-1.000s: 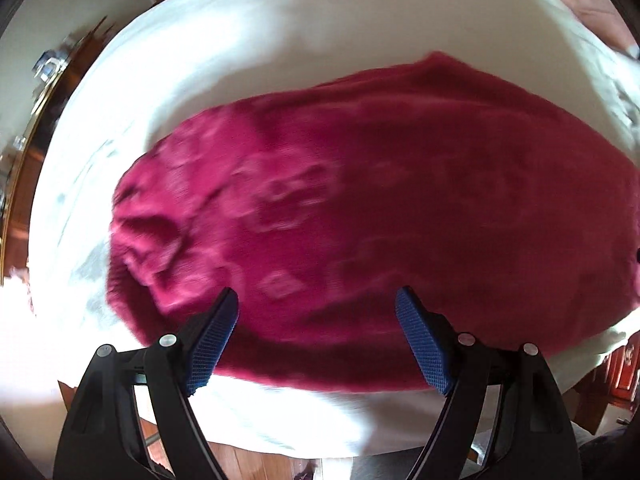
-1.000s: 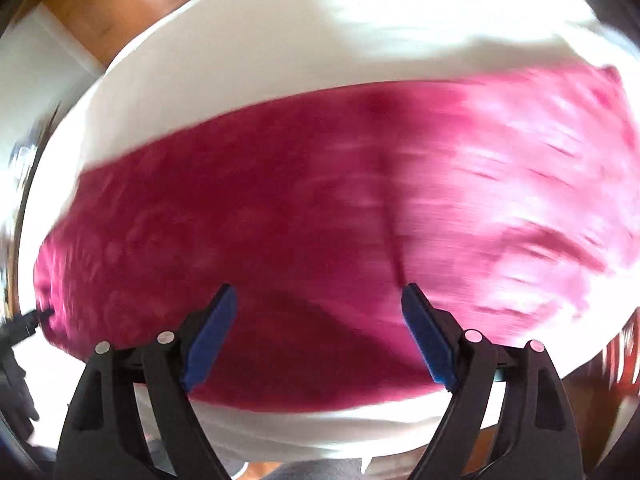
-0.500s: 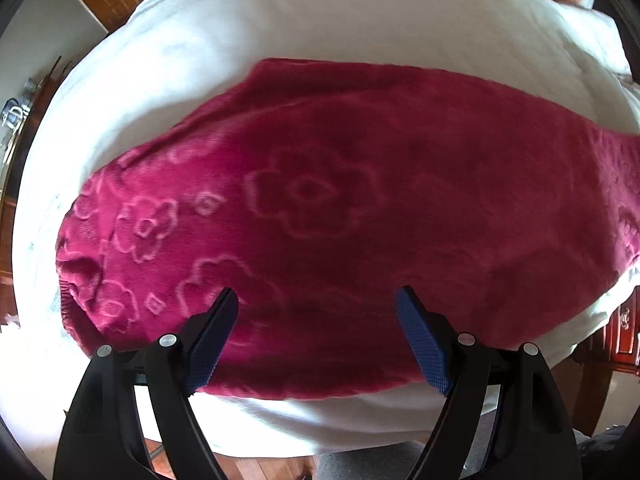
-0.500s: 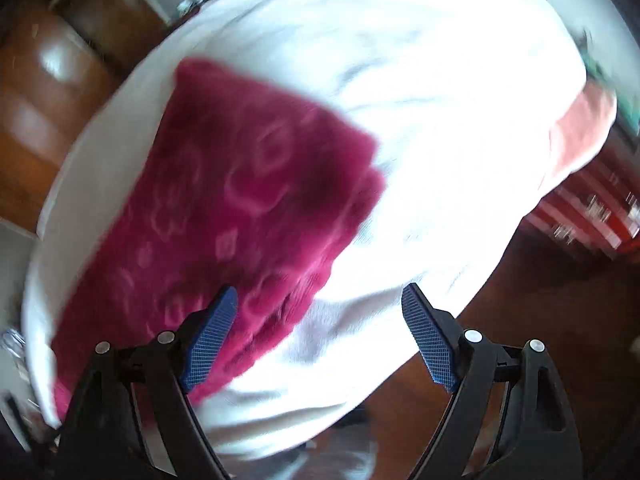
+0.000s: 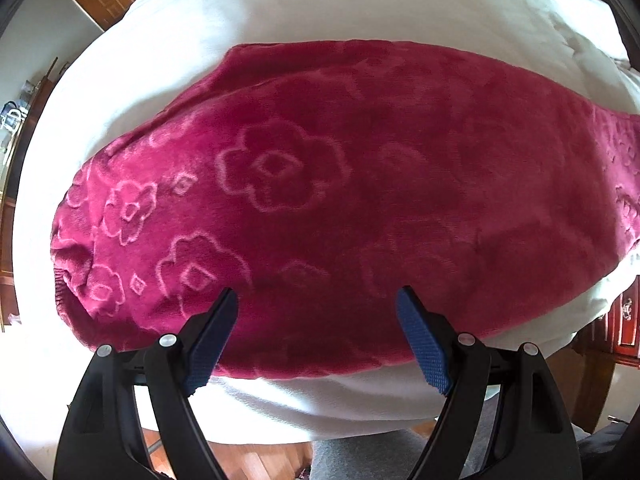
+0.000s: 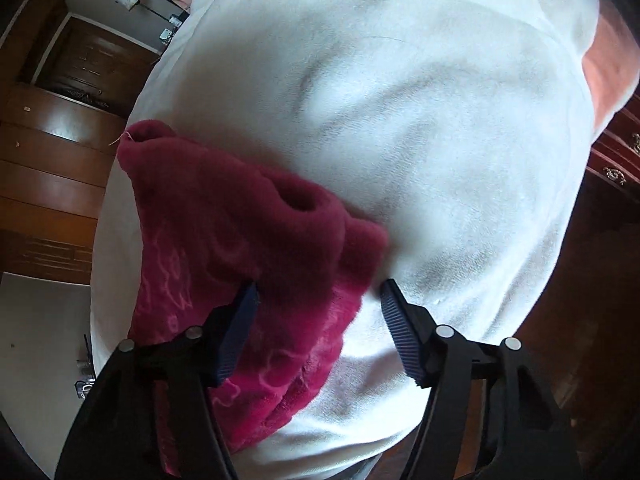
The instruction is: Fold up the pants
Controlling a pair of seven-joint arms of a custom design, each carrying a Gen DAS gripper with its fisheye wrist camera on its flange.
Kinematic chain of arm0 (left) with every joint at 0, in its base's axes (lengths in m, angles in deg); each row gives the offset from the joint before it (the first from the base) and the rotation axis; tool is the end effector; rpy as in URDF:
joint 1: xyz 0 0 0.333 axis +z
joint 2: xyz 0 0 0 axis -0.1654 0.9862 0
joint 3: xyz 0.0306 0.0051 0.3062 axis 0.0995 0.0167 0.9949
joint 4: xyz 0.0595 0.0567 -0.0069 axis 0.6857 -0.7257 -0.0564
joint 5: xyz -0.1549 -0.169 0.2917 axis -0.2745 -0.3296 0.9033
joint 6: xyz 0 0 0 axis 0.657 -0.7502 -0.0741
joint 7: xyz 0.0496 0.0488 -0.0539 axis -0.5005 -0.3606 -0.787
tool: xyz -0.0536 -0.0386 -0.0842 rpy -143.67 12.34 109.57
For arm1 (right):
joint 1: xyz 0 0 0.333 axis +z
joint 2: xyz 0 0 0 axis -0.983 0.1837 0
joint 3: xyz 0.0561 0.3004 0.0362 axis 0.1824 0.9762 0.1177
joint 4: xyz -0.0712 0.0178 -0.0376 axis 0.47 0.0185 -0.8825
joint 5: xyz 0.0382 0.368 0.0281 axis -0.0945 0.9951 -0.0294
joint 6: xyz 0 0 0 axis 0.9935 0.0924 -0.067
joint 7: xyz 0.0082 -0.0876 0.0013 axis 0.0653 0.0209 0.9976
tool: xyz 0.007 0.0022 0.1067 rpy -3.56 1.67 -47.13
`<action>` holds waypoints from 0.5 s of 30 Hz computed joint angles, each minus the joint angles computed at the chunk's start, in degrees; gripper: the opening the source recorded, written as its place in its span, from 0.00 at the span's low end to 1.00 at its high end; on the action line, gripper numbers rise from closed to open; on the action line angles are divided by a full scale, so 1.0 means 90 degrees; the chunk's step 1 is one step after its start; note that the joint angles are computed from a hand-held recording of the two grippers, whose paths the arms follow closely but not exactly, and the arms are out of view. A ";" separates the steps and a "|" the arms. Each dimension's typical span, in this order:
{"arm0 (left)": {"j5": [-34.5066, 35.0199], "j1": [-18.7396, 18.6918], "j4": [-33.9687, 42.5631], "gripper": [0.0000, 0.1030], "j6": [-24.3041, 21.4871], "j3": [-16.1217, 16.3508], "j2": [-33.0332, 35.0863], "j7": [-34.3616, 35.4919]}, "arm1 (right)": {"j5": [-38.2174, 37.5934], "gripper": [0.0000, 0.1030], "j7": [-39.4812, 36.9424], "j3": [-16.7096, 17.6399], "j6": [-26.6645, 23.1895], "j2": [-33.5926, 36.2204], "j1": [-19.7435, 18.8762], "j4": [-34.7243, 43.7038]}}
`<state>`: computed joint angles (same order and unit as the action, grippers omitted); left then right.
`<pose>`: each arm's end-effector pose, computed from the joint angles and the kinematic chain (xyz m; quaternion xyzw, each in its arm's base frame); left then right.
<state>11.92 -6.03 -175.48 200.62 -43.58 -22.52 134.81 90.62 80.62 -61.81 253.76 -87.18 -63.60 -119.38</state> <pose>0.4257 -0.0444 0.3958 -0.7358 0.6678 -0.0161 0.1112 0.4922 0.1162 0.4039 -0.3998 0.8680 0.0337 0.2927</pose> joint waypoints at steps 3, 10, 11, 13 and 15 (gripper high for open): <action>-0.0004 0.0051 -0.0029 0.78 -0.0036 0.0046 -0.0045 0.0043 | -0.0593 0.52 0.0393 0.0018 -0.0277 0.0182 -0.0132 0.0314; -0.0210 0.0110 -0.0059 0.78 0.0191 0.0192 0.0024 0.0272 | -0.1726 0.18 0.1102 0.0166 -0.0820 0.0070 -0.0220 0.0683; -0.0240 0.0126 -0.0041 0.78 0.0223 0.0197 0.0067 0.0291 | -0.2012 0.17 0.1265 0.0170 -0.0966 -0.0080 -0.0238 0.0661; -0.0355 0.0157 0.0030 0.78 0.0273 0.0269 0.0169 0.0438 | -0.2653 0.16 0.1626 0.0267 -0.1176 -0.0179 -0.0201 0.0876; -0.0468 0.0279 0.0101 0.78 0.0504 0.0480 0.0428 0.0816 | -0.2972 0.15 0.1699 0.0309 -0.1288 -0.0338 -0.0124 0.0951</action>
<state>7.71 -3.52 -174.56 205.15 -39.25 -18.66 142.16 63.87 95.90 -59.03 242.17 -90.22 -64.72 -110.82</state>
